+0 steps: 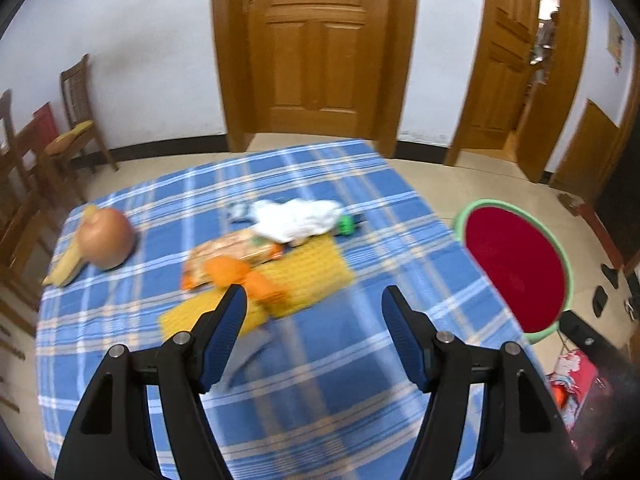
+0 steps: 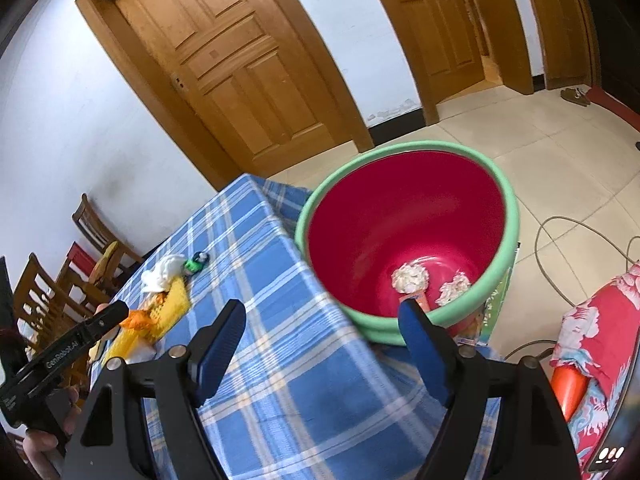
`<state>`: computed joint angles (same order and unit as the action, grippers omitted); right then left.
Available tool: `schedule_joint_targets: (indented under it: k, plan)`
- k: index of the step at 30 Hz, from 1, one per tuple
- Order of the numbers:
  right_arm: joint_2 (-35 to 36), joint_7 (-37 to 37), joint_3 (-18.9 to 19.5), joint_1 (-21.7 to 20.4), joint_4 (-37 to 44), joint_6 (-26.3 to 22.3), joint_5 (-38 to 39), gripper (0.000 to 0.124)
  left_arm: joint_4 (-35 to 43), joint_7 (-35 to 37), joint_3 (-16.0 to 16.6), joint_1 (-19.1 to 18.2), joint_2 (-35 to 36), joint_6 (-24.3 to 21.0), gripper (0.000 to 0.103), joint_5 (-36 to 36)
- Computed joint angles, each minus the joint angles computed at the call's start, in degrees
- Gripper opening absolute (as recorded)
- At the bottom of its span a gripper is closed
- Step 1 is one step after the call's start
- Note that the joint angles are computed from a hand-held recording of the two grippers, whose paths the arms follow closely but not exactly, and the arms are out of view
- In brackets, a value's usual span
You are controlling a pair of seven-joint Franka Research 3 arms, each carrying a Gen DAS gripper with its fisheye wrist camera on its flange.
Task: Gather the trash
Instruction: 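Move both open tools back over the table toward the foam nets, then grasp the yellow foam net with the left tool while the right tool grasps the white plastic bag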
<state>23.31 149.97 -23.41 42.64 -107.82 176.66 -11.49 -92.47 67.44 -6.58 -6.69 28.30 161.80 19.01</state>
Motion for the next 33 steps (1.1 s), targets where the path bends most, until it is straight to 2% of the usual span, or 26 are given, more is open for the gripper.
schedule_joint_targets:
  k: [4, 8, 10, 15, 20, 26, 29, 30, 33]
  plan:
    - [0.3, 0.1, -0.3, 0.9, 0.7, -0.5, -0.6, 0.081, -2.1, -2.2, 1.6, 0.4, -1.1, 0.3, 0.07, 0.8]
    - [0.7, -0.3, 1.4, -0.1, 1.9, -1.4, -0.5, 0.083, -4.1, -7.2, 4.9, -0.8, -2.0, 1.8, 0.07, 4.5]
    - [0.7, -0.6, 2.1, -0.4, 2.2, -1.6, -0.7, 0.083, -4.0, -8.3, 4.9, -0.2, -1.5, 1.6, 0.07, 5.1]
    - [1.5, -0.7, 3.3, -0.9, 3.6, -2.6, -1.4, 0.083, -3.9, -6.4, 2.5, 2.8, -0.4, 1.4, 0.07, 2.9]
    - [2.2, -1.5, 5.1, -2.0, 5.1, -3.4, -1.5, 0.083, -4.1, 0.0, -2.4, 7.1, 0.7, 1.5, 0.056, -3.3]
    - [3.5, -3.4, 7.4, -3.1, 7.8, -4.9, -1.5, 0.083, -5.0, 5.5, -4.7, 9.0, 1.0, 2.9, 0.04, -8.0]
    - [4.2, -4.7, 8.6, -3.6, 9.4, -5.8, -1.5, 0.083, -6.4, 9.7, -8.0, 12.1, 0.4, 4.3, 0.024, -12.5]
    - [4.4, -5.1, 8.9, -3.7, 9.9, -6.2, -1.5, 0.083, -6.8, 11.1, -9.1, 13.1, 0.2, 4.7, 0.012, -14.0]
    - [5.4, -7.0, 10.3, -4.5, 11.9, -6.9, -1.3, 0.083, -8.6, 15.2, -12.5, 16.4, -0.8, 6.2, 0.012, -19.1]
